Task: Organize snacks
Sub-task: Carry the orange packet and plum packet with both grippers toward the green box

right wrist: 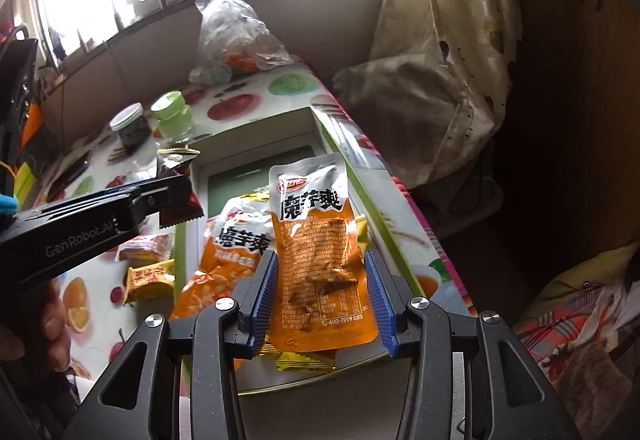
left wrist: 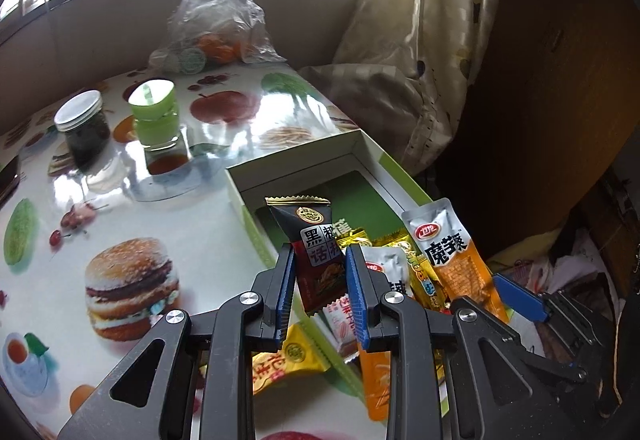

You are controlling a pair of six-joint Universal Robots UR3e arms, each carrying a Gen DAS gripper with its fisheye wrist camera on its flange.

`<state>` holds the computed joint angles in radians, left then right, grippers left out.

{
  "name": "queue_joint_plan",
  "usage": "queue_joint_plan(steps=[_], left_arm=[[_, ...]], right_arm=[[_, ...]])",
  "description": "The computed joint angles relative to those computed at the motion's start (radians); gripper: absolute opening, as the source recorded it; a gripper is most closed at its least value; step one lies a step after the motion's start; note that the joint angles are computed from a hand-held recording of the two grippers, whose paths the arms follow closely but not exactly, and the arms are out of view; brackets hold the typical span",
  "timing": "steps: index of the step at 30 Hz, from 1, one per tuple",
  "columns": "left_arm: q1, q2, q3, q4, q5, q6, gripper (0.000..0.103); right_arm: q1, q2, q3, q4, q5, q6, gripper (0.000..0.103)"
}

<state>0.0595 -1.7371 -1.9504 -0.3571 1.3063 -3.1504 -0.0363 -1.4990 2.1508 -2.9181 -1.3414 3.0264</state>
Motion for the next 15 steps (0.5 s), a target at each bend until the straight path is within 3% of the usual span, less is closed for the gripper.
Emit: queue_joint_plan(steps=[15], left_arm=[[-0.019,-0.101,0.086,-0.033,0.006,-0.004,0.026]], right_arm=[[-0.007,0.04,-0.018,-0.016,-0.009,-0.006,0.043]])
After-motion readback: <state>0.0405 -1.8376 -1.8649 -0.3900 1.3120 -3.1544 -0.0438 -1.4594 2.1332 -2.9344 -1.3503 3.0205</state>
